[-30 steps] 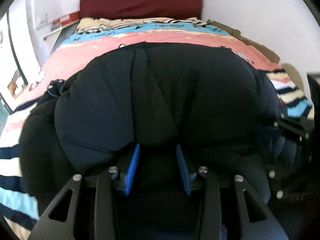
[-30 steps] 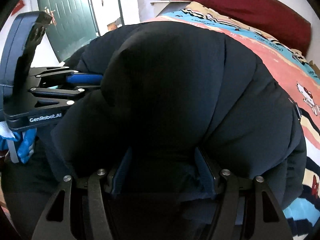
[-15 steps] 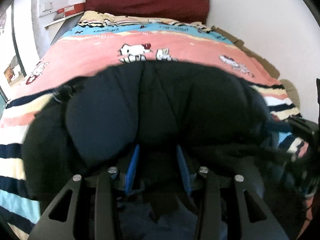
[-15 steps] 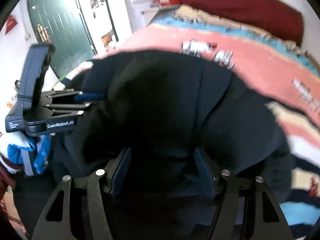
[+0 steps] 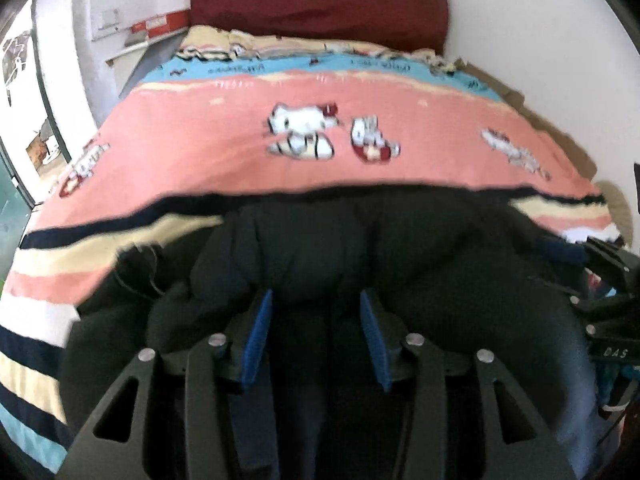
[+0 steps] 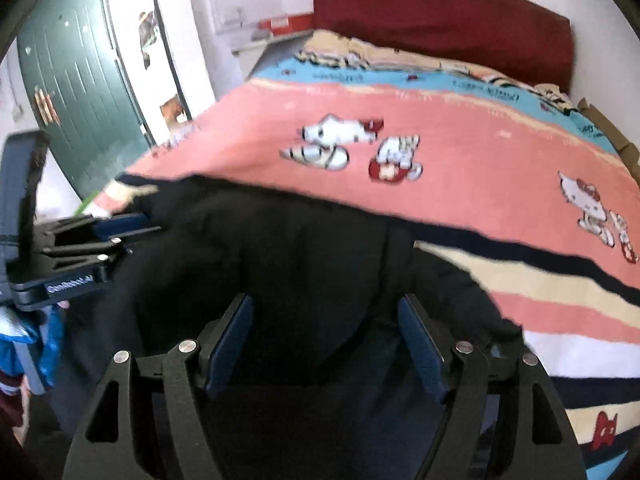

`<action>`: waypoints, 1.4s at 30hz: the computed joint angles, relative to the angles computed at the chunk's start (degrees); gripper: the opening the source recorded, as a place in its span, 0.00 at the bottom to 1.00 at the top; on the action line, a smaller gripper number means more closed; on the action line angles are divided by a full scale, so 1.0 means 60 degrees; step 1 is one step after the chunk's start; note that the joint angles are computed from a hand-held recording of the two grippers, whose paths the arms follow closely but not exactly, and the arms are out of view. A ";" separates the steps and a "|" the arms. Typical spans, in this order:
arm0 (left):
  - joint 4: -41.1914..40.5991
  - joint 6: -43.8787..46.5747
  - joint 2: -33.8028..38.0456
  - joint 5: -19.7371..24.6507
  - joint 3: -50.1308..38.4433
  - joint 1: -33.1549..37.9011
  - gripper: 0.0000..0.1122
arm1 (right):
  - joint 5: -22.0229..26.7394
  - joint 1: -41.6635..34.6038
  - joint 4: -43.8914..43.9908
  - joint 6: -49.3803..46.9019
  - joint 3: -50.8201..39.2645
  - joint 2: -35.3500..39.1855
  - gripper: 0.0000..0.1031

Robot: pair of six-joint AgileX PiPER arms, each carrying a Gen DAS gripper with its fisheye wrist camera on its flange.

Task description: Fold large clothes

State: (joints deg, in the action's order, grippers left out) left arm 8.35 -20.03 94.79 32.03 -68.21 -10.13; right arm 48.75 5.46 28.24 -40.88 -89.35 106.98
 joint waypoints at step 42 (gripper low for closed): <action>0.4457 -0.6000 -0.1938 -0.0652 0.3515 -0.2608 0.42 | -0.1354 -0.0468 0.1142 -0.3299 0.4692 -0.2004 0.72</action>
